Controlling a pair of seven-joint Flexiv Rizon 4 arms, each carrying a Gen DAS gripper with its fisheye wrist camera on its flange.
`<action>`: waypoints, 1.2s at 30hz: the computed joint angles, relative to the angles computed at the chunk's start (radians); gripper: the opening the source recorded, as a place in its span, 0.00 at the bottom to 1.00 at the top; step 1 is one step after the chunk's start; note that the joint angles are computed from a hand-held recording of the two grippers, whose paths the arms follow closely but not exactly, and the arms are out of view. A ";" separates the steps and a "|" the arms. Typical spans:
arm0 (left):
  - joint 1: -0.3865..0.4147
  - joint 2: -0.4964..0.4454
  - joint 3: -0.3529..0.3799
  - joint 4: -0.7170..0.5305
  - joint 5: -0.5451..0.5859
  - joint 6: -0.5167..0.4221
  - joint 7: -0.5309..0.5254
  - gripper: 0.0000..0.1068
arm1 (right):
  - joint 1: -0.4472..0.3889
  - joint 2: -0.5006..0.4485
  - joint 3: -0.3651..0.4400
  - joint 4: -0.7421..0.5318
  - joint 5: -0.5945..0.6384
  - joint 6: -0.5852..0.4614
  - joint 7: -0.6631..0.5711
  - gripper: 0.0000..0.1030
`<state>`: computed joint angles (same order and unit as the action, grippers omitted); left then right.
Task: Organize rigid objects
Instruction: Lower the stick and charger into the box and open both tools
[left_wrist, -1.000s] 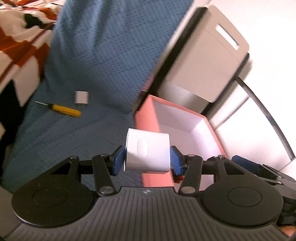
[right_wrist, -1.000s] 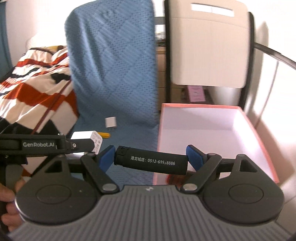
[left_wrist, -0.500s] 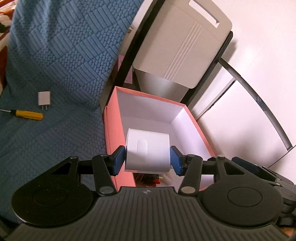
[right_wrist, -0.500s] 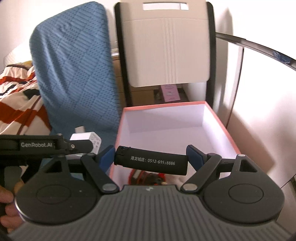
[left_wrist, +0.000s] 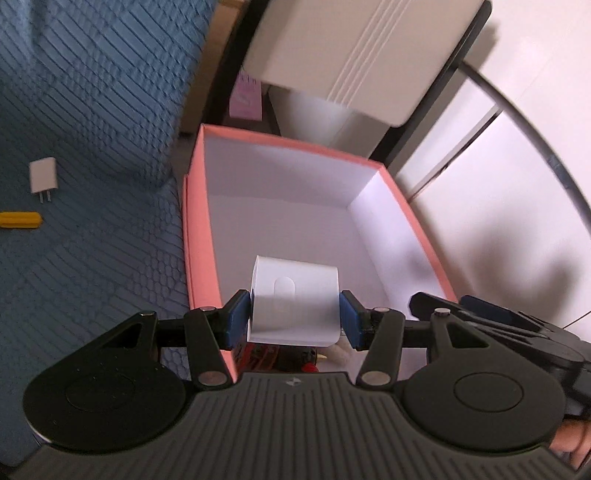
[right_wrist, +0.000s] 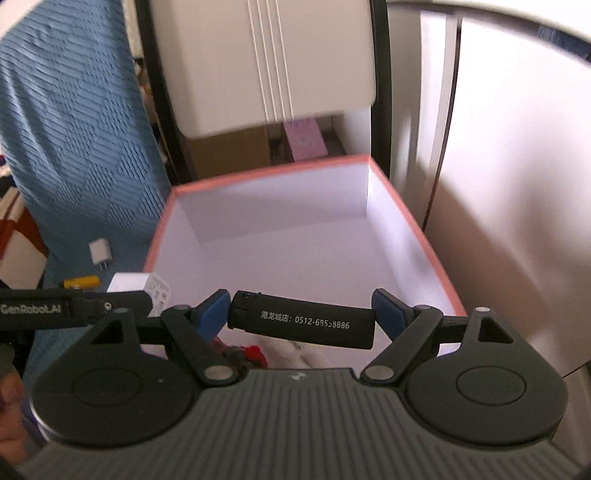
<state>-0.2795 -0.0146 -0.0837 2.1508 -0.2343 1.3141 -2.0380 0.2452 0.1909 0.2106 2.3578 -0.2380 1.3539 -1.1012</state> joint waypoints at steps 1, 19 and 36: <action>0.001 -0.014 -0.004 -0.011 -0.015 -0.009 0.023 0.55 | 0.005 -0.011 -0.007 -0.008 0.008 -0.018 -0.011 0.83; 0.011 -0.045 0.017 -0.057 0.070 -0.044 -0.028 0.79 | 0.025 -0.072 -0.025 -0.086 0.207 -0.132 -0.157 1.00; 0.090 0.179 -0.018 0.009 0.425 -0.027 -0.300 0.79 | 0.060 0.070 0.013 -0.010 0.149 0.002 -0.138 1.00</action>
